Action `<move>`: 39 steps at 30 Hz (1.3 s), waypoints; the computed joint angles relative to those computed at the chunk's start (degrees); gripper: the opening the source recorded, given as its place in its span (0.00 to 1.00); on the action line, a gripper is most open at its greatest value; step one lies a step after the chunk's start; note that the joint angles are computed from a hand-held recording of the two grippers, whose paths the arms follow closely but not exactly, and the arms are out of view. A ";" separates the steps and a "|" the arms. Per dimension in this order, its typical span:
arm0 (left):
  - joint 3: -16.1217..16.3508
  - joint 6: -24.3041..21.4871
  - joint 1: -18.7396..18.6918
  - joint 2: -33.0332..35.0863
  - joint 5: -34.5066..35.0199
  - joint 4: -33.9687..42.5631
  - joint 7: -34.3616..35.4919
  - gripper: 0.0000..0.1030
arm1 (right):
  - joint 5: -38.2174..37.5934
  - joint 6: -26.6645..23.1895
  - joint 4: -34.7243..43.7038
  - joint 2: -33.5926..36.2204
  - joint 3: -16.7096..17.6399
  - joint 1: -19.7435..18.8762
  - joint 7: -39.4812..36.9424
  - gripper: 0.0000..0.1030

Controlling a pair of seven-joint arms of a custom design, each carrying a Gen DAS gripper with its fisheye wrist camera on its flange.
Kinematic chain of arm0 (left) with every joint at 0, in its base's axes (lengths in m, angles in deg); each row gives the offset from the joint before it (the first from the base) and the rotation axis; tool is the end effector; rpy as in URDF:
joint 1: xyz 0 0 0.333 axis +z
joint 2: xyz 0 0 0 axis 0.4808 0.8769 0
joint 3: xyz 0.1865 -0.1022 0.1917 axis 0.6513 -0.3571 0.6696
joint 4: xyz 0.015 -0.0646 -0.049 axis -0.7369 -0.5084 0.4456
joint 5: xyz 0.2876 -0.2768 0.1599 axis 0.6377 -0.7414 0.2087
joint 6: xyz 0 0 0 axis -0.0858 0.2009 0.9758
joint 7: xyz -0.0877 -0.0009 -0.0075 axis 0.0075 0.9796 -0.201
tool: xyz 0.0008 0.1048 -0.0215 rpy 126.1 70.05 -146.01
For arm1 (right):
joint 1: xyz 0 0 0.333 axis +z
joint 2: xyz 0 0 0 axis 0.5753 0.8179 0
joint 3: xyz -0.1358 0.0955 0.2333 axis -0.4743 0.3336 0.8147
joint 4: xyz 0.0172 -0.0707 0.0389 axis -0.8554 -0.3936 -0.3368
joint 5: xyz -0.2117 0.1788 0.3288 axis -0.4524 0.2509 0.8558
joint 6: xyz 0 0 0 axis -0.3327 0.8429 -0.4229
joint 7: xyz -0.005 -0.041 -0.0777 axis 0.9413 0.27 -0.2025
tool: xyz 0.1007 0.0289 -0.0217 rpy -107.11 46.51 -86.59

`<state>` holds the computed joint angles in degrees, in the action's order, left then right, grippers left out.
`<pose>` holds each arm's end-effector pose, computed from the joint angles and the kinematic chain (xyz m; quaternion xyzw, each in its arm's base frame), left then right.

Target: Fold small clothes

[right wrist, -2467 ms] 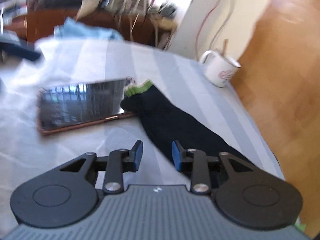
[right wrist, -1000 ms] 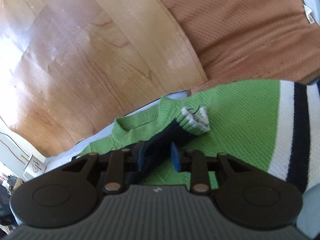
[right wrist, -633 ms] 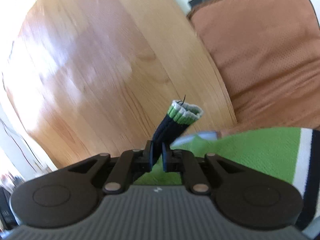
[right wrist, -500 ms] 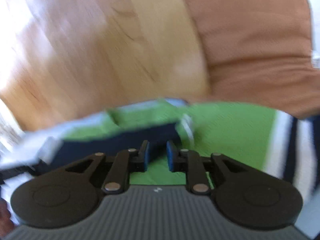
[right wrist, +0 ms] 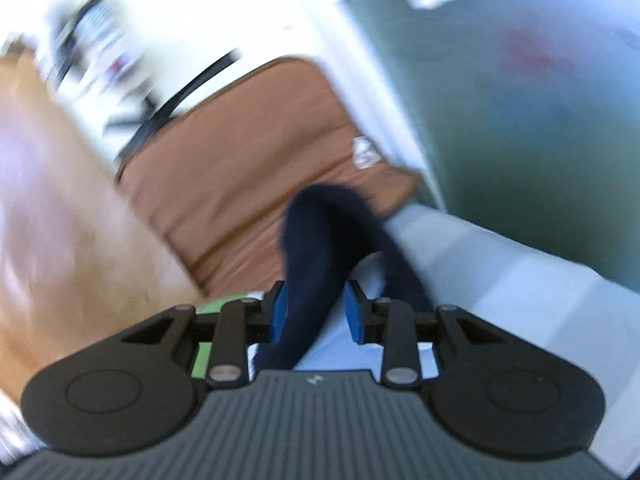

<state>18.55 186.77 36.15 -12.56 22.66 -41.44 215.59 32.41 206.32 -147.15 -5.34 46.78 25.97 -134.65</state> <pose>0.7819 -0.0802 0.4131 -0.4389 0.7733 -0.4418 0.1189 0.4314 0.0293 0.4760 -0.0818 0.8804 -0.3139 0.3460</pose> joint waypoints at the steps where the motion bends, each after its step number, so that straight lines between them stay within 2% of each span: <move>1: 0.47 -1.30 -0.21 0.92 0.49 1.58 -1.82 0.27 | -0.60 1.16 -0.98 -0.90 0.08 -0.78 2.06 0.37; 3: 0.73 -3.35 -0.12 2.40 1.08 4.03 -4.05 0.27 | -2.10 3.53 -1.43 -0.64 0.74 -2.54 5.40 0.43; 4: 0.55 -3.51 0.07 2.42 1.03 4.23 -4.21 0.27 | -2.46 3.75 -1.14 -0.04 1.07 -3.05 6.19 0.43; 5: 0.28 -3.25 0.25 2.43 0.84 4.16 -3.83 0.28 | -1.98 1.39 -0.50 0.38 1.72 -2.96 6.02 0.43; 9: -0.34 -3.17 0.95 2.04 0.19 3.69 -2.29 0.33 | -1.19 -16.72 2.20 -0.23 5.07 -0.17 1.19 0.43; 10: -0.52 -3.34 1.35 1.65 -0.22 3.19 -1.72 0.34 | -1.01 -19.12 2.69 0.42 4.86 0.90 -0.39 0.43; 14: -0.30 -3.96 1.24 1.95 -0.37 3.71 -1.54 0.36 | -0.03 -16.69 2.52 3.28 -0.31 4.96 -5.70 0.45; 16: -0.32 -3.99 1.31 1.86 -0.57 3.65 -1.33 0.36 | 0.96 -15.85 3.52 6.16 -2.45 5.89 -9.06 0.41; 17: -0.34 -3.86 1.32 1.69 -0.70 3.40 -1.21 0.36 | 3.25 -14.03 3.58 6.87 -4.77 6.80 -11.62 0.14; 18: -0.34 -3.80 1.34 1.59 -0.83 3.28 -1.13 0.36 | 5.21 -13.08 3.74 6.85 -5.96 7.14 -12.83 0.09; 20: -0.39 -3.95 1.44 1.56 -1.12 3.22 -0.95 0.36 | 5.71 -10.38 2.50 3.21 -6.46 6.63 -13.52 0.09; 22: -0.31 -4.42 1.45 1.71 -1.18 3.50 -1.09 0.36 | 7.98 -8.07 3.30 0.59 -7.47 7.11 -17.67 0.09; 24: -0.27 -4.75 1.48 1.85 -1.27 3.73 -1.18 0.37 | 11.69 -4.01 4.71 -0.78 -10.32 9.60 -26.32 0.09; 25: -0.26 -4.86 1.51 1.89 -1.32 3.78 -1.20 0.37 | 14.58 -2.98 6.22 -0.61 -12.27 12.07 -32.29 0.09; 28: -0.25 -4.93 1.55 1.87 -1.50 3.74 -1.17 0.38 | 20.26 -2.40 11.48 1.75 -13.22 15.83 -42.13 0.09; 33: -0.40 -5.18 1.91 2.05 -2.37 4.08 -1.68 0.39 | 24.06 1.65 23.26 12.95 -11.18 15.81 -50.87 0.09; 36: -0.94 -5.39 2.80 2.24 -4.20 4.61 -2.10 0.41 | 28.46 1.80 34.66 24.92 -11.05 16.42 -58.83 0.09; 39: -1.35 -7.77 3.85 3.53 -5.92 7.03 -3.50 0.42 | 36.02 0.50 47.77 37.70 -11.60 17.79 -69.55 0.09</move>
<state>17.21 179.00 40.00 -9.04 16.74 -34.41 212.09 68.43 206.82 -99.38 32.36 35.18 43.76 -204.20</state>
